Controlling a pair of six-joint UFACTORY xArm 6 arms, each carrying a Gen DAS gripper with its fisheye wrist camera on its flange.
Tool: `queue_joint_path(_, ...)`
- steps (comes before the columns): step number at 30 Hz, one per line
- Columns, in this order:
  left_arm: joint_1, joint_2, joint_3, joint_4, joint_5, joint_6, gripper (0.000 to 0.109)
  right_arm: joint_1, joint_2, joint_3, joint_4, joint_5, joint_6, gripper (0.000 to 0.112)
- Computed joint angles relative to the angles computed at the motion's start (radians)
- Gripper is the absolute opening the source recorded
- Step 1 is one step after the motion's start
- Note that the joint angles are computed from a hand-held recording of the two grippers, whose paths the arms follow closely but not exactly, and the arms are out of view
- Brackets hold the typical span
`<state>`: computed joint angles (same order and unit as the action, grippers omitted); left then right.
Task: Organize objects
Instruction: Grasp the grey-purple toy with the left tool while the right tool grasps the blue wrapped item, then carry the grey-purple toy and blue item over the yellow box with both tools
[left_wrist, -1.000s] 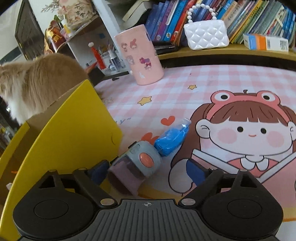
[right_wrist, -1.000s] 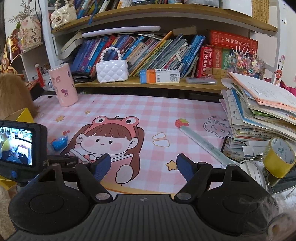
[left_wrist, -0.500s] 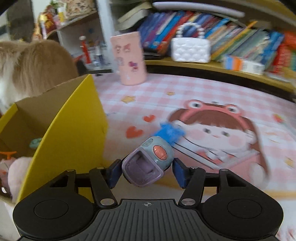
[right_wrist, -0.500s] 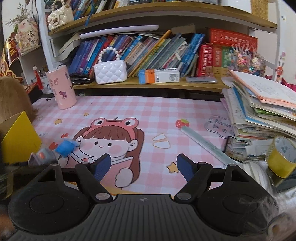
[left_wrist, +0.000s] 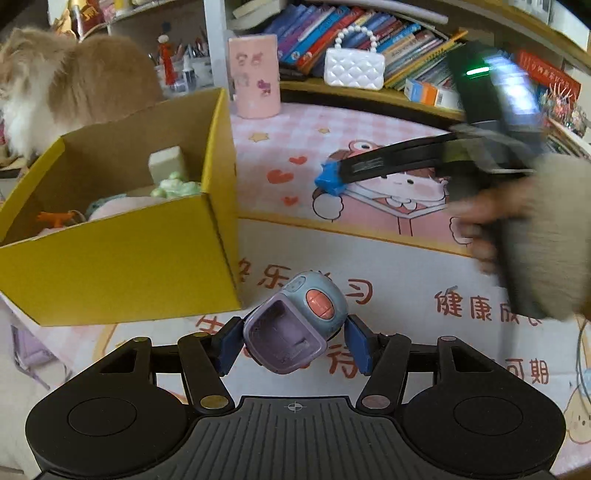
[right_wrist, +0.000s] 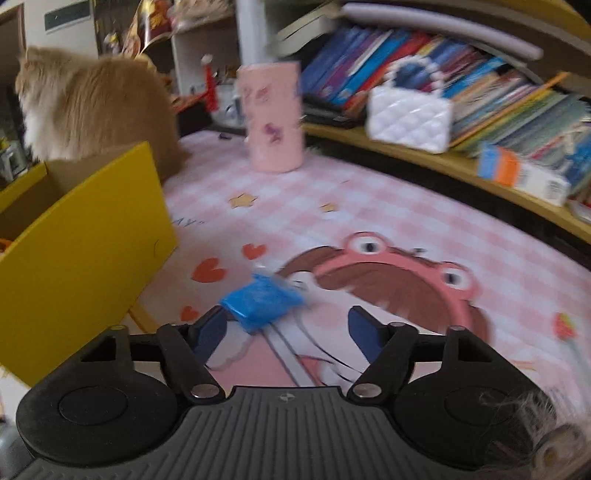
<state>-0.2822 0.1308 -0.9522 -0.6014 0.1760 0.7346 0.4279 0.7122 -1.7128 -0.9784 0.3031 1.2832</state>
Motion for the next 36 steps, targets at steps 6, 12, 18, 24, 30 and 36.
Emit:
queue_joint_path(6, -0.003, -0.055, 0.037, -0.178, 0.0, 0.179, 0.058, 0.023, 0.179, -0.239, 0.161, 0.07, -0.198, 0.062)
queue_joint_path(12, 0.012, -0.083, 0.061, -0.237, 0.015, 0.239, 0.058, 0.035, 0.194, -0.261, 0.09, 0.106, -0.117, 0.034)
queue_joint_path(18, 0.038, -0.092, 0.057, -0.326, 0.048, 0.327, 0.058, 0.056, 0.115, -0.173, -0.056, 0.135, 0.056, 0.027)
queue_joint_path(24, 0.083, -0.121, 0.056, -0.474, 0.125, 0.515, 0.058, 0.114, -0.059, 0.011, -0.17, 0.199, 0.246, 0.026)
queue_joint_path(30, 0.168, -0.145, 0.051, -0.556, 0.247, 0.662, 0.058, 0.229, -0.253, 0.21, -0.181, 0.328, 0.396, 0.026)
queue_joint_path(36, 0.276, -0.173, 0.049, -0.588, 0.367, 0.762, 0.058, 0.371, -0.32, 0.248, -0.093, 0.513, 0.471, 0.026)
